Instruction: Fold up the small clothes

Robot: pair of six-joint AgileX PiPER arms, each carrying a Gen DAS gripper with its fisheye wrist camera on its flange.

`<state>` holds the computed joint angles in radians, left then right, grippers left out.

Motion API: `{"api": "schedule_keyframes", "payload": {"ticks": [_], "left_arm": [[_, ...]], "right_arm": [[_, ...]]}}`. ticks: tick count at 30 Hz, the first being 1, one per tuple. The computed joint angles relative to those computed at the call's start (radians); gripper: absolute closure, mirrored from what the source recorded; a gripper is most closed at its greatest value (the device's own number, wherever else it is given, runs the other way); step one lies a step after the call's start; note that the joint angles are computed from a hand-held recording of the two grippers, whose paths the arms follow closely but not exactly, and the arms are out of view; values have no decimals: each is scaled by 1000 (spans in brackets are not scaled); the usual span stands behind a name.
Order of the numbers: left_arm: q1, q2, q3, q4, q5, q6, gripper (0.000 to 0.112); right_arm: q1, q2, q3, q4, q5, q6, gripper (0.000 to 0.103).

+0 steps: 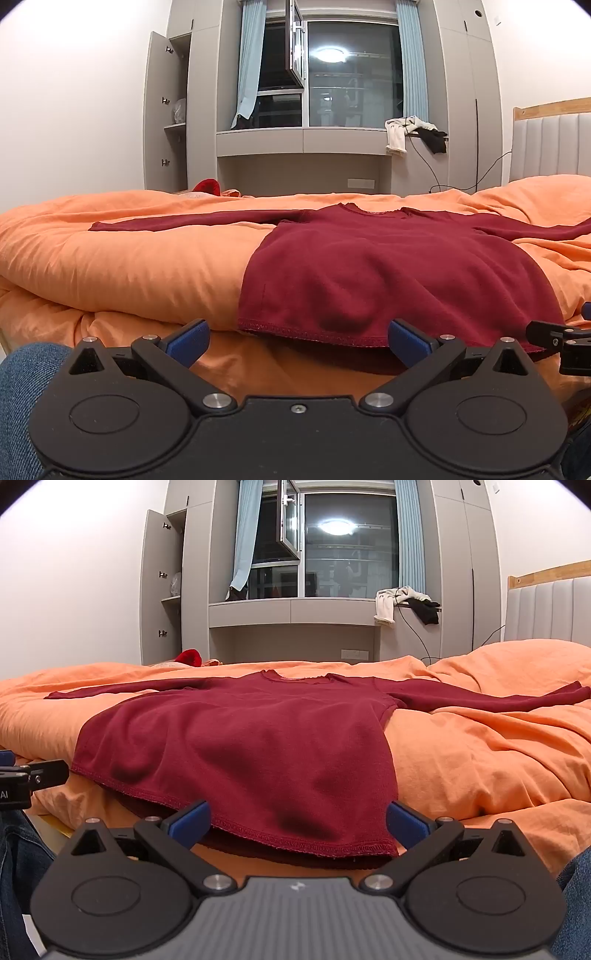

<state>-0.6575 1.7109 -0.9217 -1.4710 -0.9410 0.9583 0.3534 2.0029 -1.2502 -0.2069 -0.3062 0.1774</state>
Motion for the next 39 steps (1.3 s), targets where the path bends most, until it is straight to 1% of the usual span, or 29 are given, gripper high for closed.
{"api": "schedule_keyframes", "payload": {"ticks": [22, 23, 39], "left_arm": [[3, -12, 17, 9, 3, -7, 10], [0, 0, -1, -4, 0, 8, 10], [0, 0, -1, -6, 0, 10, 10]], "right_arm": [[2, 1, 2, 11, -7, -10, 0], [2, 1, 2, 12, -7, -11, 0], [5, 3, -1, 21, -7, -21, 0]]}}
